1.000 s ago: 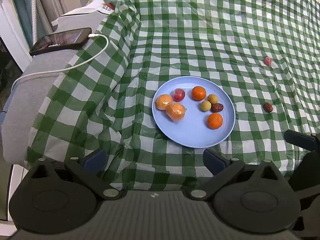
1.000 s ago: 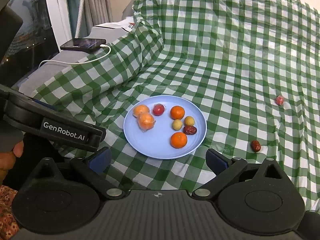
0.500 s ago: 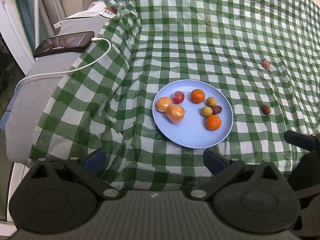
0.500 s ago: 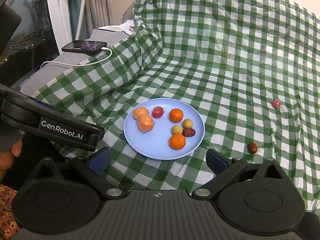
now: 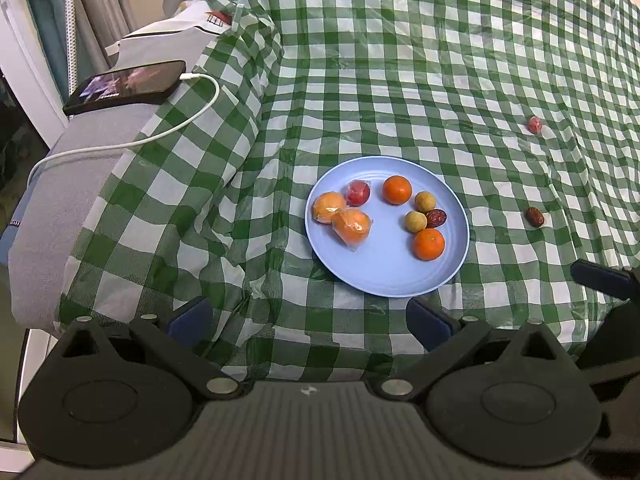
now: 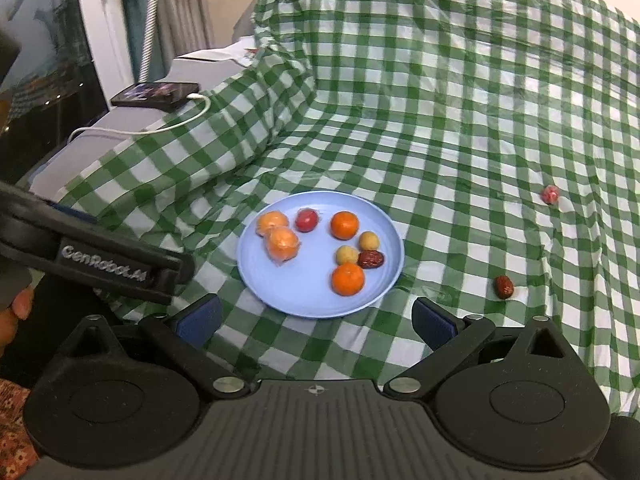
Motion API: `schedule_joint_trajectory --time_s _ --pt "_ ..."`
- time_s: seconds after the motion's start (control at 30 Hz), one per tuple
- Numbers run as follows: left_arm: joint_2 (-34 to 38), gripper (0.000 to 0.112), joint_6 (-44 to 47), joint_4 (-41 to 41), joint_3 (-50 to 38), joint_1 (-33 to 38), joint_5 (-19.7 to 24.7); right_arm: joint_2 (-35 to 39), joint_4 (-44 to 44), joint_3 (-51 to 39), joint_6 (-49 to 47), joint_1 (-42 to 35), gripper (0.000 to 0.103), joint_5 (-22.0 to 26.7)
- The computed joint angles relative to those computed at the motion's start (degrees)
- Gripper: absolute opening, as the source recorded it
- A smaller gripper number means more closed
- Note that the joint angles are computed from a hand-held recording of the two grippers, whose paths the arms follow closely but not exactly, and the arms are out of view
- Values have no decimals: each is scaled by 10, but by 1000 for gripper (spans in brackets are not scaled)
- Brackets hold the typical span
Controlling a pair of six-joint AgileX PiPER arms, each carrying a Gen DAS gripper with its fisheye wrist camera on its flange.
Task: Organize fruits
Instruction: 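Withdraw both open tools and hold them above the table, then grasp the dark red date with the left tool while the right tool grasps the red tomato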
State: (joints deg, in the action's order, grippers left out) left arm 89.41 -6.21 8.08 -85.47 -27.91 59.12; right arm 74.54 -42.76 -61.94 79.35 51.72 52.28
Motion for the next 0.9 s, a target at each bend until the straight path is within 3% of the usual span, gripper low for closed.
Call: schedule_joint_trajectory --time_s 0.4,0.57,0.7,0.8,0.9 --pt "72 103 -10 6 -75 -56 11 -75 -14 106 37 -93 100 -3" --pt "125 103 -1 -6 -130 -101 -2 -125 -15 160 -9 -189 100 -18" --pt "192 103 5 -9 -209 -141 11 -148 11 198 -93 -338 100 -104" --pt "252 103 17 -26 -279 -164 28 -132 33 220 -181 -477 100 -222" --pt "324 103 19 -32 -363 -188 44 -64 48 213 -271 -600 100 -356"
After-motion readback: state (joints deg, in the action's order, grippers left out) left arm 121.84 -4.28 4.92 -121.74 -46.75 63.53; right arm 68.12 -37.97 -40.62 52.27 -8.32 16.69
